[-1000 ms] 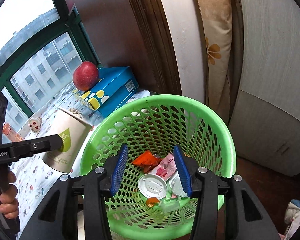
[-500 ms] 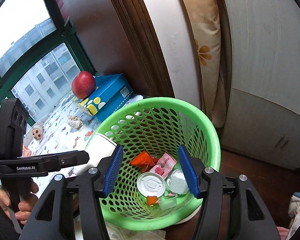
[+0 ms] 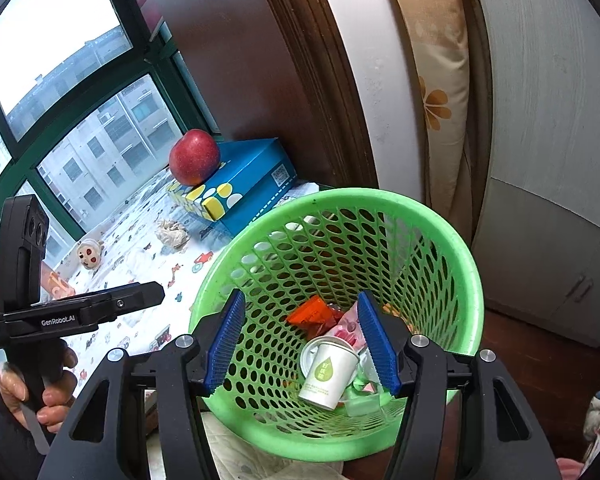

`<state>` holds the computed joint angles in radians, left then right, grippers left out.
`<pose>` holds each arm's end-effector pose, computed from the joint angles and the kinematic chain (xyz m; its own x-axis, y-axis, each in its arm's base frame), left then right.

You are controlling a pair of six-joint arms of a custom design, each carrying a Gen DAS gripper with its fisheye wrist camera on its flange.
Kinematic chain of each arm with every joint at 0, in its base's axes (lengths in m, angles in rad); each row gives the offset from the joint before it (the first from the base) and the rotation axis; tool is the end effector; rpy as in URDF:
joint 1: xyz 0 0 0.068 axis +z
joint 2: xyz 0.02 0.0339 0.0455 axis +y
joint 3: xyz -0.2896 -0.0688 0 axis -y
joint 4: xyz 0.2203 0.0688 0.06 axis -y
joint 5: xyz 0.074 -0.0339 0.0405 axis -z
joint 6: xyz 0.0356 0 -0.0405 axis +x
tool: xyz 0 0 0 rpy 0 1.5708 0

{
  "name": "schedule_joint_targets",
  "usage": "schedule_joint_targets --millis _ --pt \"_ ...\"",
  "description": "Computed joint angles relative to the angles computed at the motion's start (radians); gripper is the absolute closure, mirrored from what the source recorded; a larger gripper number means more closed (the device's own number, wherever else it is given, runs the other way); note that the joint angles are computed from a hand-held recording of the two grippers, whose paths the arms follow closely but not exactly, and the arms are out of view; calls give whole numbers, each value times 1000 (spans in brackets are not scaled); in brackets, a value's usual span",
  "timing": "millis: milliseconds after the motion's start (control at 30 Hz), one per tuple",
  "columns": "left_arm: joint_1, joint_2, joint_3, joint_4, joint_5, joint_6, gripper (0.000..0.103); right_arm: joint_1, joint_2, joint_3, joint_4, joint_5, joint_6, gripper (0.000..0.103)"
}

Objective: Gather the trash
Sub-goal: 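Move the left gripper to the clear plastic box and grasp it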

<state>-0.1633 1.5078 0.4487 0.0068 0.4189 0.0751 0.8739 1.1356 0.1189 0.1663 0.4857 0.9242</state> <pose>0.2095 -0.0492 0.1473 -0.8285 0.2060 -0.5207 0.4107 0.8556 -0.3151 0.0990 0.0924 0.1411 -0.6741 0.2943 -0.6775 0.0955 0.9442 0.3151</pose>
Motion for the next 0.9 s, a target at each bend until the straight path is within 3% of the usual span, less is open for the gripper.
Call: schedule_joint_targets --millis 300,433,900 --pt "308 105 71 -21 -24 221 29 42 160 96 84 -13 -34 43" --pt "413 204 134 -18 -27 292 21 47 230 143 121 -32 -60 42" --pt "481 442 243 25 -92 438 13 31 485 322 205 -124 -139 40"
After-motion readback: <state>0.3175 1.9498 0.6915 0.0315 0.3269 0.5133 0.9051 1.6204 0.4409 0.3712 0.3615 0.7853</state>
